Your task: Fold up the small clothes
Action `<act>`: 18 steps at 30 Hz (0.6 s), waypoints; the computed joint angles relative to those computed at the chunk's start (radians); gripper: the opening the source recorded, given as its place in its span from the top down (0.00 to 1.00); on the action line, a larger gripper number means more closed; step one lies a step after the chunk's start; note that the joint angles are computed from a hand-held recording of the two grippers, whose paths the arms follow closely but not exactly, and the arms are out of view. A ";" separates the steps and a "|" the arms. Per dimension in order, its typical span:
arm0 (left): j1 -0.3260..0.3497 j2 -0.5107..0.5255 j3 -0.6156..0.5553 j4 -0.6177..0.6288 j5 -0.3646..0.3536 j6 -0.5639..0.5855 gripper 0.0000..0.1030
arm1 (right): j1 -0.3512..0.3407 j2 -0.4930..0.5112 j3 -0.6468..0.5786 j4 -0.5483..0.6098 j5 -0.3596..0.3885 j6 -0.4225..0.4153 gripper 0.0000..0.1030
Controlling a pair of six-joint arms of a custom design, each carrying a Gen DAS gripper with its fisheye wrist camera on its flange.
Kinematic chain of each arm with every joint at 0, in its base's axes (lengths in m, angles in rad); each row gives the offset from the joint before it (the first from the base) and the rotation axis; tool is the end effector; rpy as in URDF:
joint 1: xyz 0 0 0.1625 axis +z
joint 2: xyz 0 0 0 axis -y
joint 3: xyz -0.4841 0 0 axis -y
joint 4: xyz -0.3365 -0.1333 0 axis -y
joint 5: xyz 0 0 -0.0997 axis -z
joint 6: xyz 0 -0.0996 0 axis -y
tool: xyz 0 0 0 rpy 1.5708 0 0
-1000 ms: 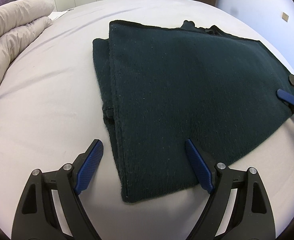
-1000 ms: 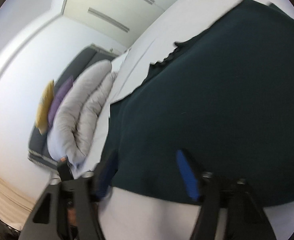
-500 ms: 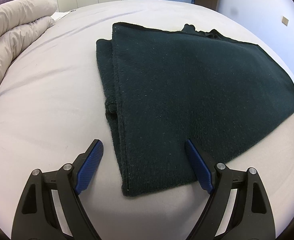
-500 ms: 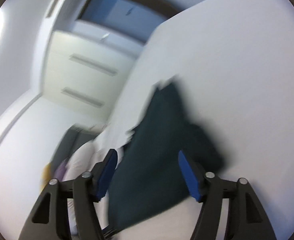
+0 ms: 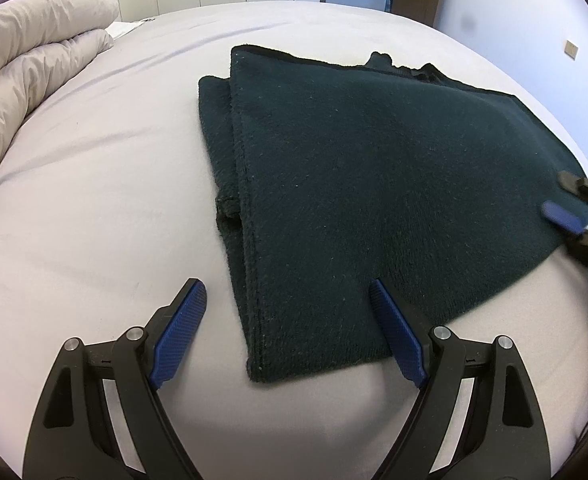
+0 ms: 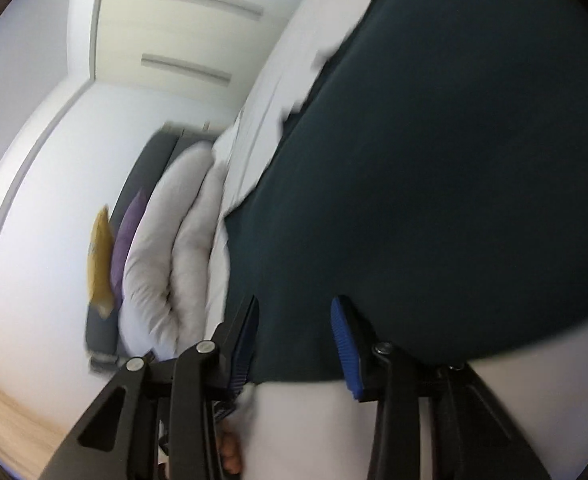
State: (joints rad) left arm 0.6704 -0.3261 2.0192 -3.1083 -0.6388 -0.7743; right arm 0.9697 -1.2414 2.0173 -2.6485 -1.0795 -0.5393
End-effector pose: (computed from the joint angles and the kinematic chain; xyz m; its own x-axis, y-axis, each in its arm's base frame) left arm -0.2646 -0.4820 -0.0905 -0.7364 -0.0399 -0.6754 0.3626 0.8195 -0.4438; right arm -0.1443 -0.5292 0.3307 -0.9693 -0.0757 -0.2339 0.0492 0.8724 -0.4864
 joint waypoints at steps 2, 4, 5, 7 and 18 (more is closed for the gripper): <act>0.000 0.001 0.001 -0.008 0.000 0.002 0.18 | -0.049 -0.026 -0.030 -0.036 0.035 0.031 0.61; 0.000 0.001 0.006 -0.015 0.000 0.002 0.18 | -0.104 -0.056 -0.042 -0.113 0.070 0.085 0.61; -0.004 -0.003 0.020 -0.023 0.000 -0.003 0.18 | -0.132 -0.072 -0.044 -0.165 0.078 0.121 0.61; -0.004 -0.002 0.020 -0.026 0.000 -0.001 0.17 | -0.188 -0.097 -0.051 -0.244 0.111 0.192 0.61; -0.005 0.004 0.016 -0.030 0.004 0.000 0.17 | -0.153 -0.193 0.088 -0.268 0.151 0.046 0.36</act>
